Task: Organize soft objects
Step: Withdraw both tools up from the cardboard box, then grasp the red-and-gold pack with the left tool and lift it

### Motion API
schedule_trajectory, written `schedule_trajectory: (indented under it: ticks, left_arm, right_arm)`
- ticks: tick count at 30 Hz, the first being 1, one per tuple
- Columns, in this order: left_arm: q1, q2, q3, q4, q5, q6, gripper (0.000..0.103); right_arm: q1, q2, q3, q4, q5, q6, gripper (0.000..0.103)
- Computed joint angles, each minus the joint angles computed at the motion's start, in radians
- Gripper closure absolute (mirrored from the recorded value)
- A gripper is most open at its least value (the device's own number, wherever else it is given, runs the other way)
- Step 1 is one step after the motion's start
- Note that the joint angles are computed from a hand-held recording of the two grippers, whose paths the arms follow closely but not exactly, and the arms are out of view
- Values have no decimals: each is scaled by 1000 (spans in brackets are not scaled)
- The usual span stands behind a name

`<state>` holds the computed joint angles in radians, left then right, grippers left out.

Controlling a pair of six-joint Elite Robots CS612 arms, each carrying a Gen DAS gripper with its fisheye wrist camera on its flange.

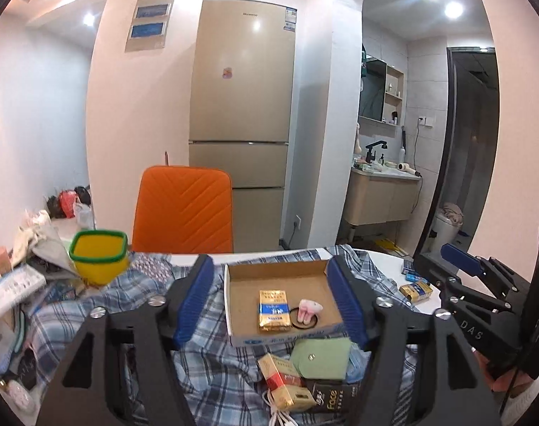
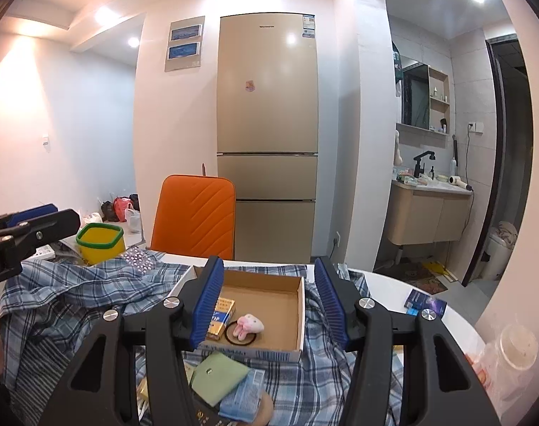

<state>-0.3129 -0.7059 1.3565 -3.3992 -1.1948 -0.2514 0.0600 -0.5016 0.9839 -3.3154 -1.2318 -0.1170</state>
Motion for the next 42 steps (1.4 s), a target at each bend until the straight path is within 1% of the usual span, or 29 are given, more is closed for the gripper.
schedule_trajectory:
  ticks: [2, 5, 7, 8, 9, 12, 13, 15, 17, 21, 24, 26, 28, 34, 37, 40, 42]
  left_arm:
    - [2, 0, 11, -6, -11, -11, 24]
    - [-5, 4, 29, -35, 2, 16, 21]
    - [-11, 9, 37, -60, 18, 43, 13]
    - [-13, 12, 42, -81, 23, 53, 6]
    - [-16, 15, 48, -103, 27, 57, 2]
    - [-20, 22, 58, -140, 42, 49, 2]
    - [-20, 24, 59, -142, 47, 48, 2]
    - [-19, 26, 62, -132, 46, 50, 1]
    - [-18, 28, 68, -127, 37, 46, 1]
    - [-16, 34, 88, -147, 33, 22, 1]
    - [-13, 35, 100, -136, 12, 3, 1]
    - [-13, 38, 106, -123, 11, -7, 1]
    - [-14, 40, 109, -110, 17, -17, 1]
    - [-8, 36, 118, -101, -1, -38, 1]
    - [-10, 34, 120, -92, 4, -38, 1]
    - [-18, 35, 120, -95, 44, -17, 1]
    - [-17, 33, 123, -90, 34, -15, 1]
  right_arm:
    - [-2, -4, 17, -5, 3, -5, 46]
    - [-1, -9, 39, -19, -11, -22, 44]
    - [-2, -8, 51, -35, -11, -18, 34]
    - [-2, -8, 58, -49, -10, -13, 32]
    - [-2, -8, 64, -61, -9, -10, 29]
    - [-1, -9, 80, -84, -14, -6, 22]
    - [-1, -10, 88, -99, -14, -3, 18]
    - [-2, -10, 104, -137, -7, 4, 16]
    - [-2, -12, 118, -157, 6, 0, 16]
    - [0, -16, 142, -153, 3, -4, 15]
    - [-3, -18, 157, -138, 11, 27, 15]
    - [-6, -17, 163, -134, 10, 52, 15]
    - [-8, -15, 166, -128, -6, 72, 15]
    - [-7, -14, 164, -94, -58, 86, 15]
    - [-8, -13, 161, -81, -70, 82, 15]
    - [-9, -12, 157, -69, -67, 77, 15]
    - [-8, -13, 157, -70, -70, 73, 15]
